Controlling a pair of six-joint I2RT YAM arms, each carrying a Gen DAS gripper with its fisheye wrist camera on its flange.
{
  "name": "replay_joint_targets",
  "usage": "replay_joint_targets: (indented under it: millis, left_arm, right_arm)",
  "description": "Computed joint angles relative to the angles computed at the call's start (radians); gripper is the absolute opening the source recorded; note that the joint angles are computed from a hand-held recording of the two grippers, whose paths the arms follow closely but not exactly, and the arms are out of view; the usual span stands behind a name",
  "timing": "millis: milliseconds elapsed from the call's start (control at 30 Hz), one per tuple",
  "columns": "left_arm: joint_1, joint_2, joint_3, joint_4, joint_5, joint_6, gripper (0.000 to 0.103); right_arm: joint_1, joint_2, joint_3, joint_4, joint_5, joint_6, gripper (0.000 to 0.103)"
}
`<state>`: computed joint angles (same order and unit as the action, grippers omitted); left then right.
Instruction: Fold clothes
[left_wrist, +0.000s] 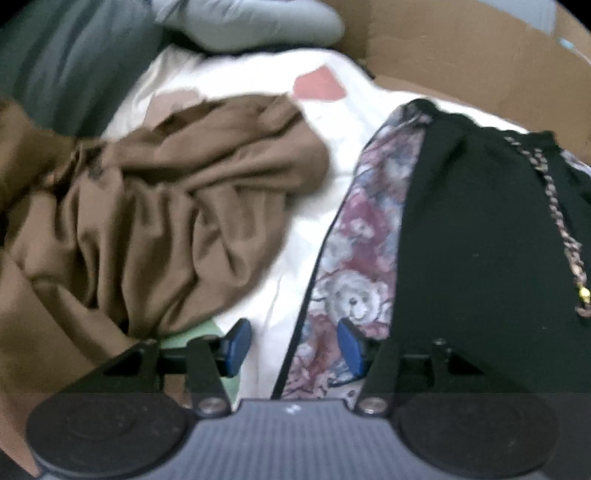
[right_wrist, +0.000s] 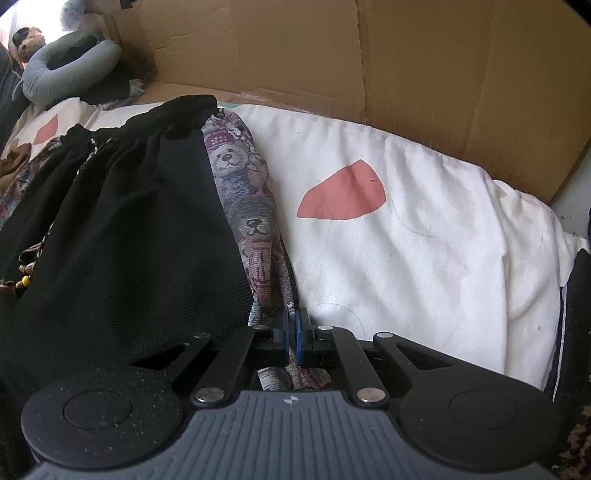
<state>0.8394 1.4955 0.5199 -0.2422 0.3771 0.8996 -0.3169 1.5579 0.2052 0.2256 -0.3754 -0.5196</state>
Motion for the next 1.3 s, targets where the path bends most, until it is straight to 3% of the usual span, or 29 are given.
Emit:
replay_joint_targets:
  millis: [33, 67, 100, 133, 400, 500, 567, 733, 800, 1033, 1167, 1300]
  left_arm:
    - [0.005, 0.007, 0.002, 0.004, 0.009, -0.005, 0.046]
    - [0.006, 0.010, 0.009, -0.006, 0.012, -0.003, 0.032]
    - [0.003, 0.014, 0.019, -0.023, 0.012, 0.003, 0.009]
    - [0.002, 0.013, 0.026, -0.036, 0.012, 0.008, 0.002]
    - [0.014, -0.029, 0.028, -0.014, 0.007, -0.012, 0.002]
    - [-0.003, -0.020, 0.016, 0.016, -0.028, -0.006, 0.002]
    - [-0.024, -0.009, 0.010, 0.035, -0.060, -0.014, 0.003]
    - [-0.039, -0.037, 0.025, -0.003, -0.047, -0.050, 0.016]
    - [-0.034, -0.051, 0.023, 0.000, -0.021, -0.072, 0.032]
    - [-0.112, -0.049, 0.005, 0.081, -0.023, -0.176, 0.033]
    - [-0.146, -0.020, 0.009, 0.119, -0.026, -0.207, 0.035]
    - [-0.163, 0.010, 0.018, 0.135, 0.002, -0.225, 0.039]
  right_arm:
    - [0.014, -0.012, -0.014, 0.024, 0.024, 0.007, 0.000]
    - [0.027, -0.026, -0.027, 0.042, 0.049, 0.014, 0.000]
    - [0.039, -0.040, -0.038, 0.056, 0.071, 0.020, 0.000]
    - [0.049, -0.055, -0.046, 0.063, 0.088, 0.025, 0.000]
    - [0.053, -0.199, -0.063, 0.020, 0.138, 0.030, 0.000]
    - [0.070, -0.169, -0.066, 0.043, 0.164, 0.021, 0.000]
    - [0.075, -0.063, -0.033, 0.048, 0.162, 0.018, 0.000]
    - [0.006, -0.070, 0.009, -0.032, 0.058, 0.026, 0.006]
    - [-0.006, -0.095, 0.018, -0.055, 0.034, 0.028, 0.007]
    - [0.081, 0.009, 0.064, 0.045, 0.076, 0.120, 0.007]
    - [0.114, 0.110, 0.098, 0.111, 0.083, 0.167, 0.014]
    - [0.141, 0.119, 0.106, 0.132, 0.065, 0.207, 0.018]
